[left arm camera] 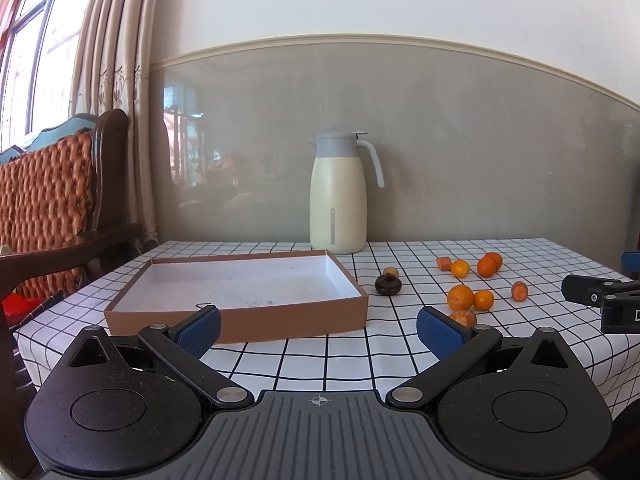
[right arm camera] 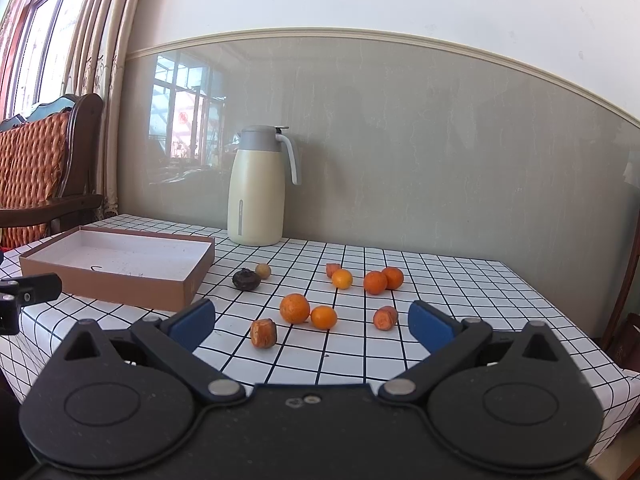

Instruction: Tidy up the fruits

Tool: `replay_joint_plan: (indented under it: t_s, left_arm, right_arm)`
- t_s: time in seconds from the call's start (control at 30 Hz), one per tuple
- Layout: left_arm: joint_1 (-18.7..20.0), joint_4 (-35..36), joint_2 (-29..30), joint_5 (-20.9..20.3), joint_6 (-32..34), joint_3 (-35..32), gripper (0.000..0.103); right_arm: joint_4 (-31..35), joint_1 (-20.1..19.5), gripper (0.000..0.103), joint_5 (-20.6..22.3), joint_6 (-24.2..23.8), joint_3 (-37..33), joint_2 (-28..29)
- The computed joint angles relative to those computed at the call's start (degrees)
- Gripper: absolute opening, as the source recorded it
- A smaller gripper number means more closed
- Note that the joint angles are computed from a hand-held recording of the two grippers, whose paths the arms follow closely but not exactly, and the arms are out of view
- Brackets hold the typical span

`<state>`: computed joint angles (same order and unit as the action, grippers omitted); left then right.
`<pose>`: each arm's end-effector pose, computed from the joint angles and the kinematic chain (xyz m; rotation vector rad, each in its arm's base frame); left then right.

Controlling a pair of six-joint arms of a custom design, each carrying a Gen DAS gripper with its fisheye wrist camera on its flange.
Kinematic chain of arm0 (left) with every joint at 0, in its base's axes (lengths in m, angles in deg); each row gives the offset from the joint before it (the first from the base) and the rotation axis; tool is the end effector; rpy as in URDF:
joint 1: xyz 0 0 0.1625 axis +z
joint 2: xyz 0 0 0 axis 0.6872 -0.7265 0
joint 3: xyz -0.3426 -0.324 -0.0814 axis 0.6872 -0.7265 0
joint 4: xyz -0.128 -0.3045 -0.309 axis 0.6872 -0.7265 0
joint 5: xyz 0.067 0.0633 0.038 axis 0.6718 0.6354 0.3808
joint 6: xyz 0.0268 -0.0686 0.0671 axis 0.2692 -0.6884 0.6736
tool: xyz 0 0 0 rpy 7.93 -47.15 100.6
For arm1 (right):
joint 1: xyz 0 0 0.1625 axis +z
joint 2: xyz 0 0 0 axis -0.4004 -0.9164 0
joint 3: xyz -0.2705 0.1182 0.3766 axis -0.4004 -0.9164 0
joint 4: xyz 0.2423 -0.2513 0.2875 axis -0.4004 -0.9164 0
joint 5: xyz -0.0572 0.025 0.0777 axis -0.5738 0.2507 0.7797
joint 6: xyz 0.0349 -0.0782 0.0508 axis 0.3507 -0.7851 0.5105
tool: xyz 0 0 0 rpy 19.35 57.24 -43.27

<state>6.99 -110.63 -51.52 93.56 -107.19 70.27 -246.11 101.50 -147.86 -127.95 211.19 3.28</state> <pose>-0.2126 -0.5731 -0.0275 0.7859 1.9751 -1.4567 0.0135 -0.5455 0.1885 0.5945 -1.8354 1.4235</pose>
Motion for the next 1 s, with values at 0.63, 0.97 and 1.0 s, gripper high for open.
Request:
replay_joint_plan:
  t_s: [0.63, 0.97, 1.0]
  left_arm:
    - [1.00, 13.07, 3.04, 0.81, -6.14, -8.09, 0.103]
    - [1.57, 17.35, 11.82, 5.77, -2.75, -18.02, 0.103]
    - [1.65, 18.25, 12.59, 6.14, -2.80, -18.97, 0.102]
  right_arm:
    - [2.25, -0.24, 0.097, -0.38, -1.58, -1.68, -1.70]
    - [8.15, -2.03, 0.095, -1.13, -1.64, -7.39, -0.86]
    - [8.50, -2.36, 0.095, -0.98, -1.47, -7.78, -0.77]
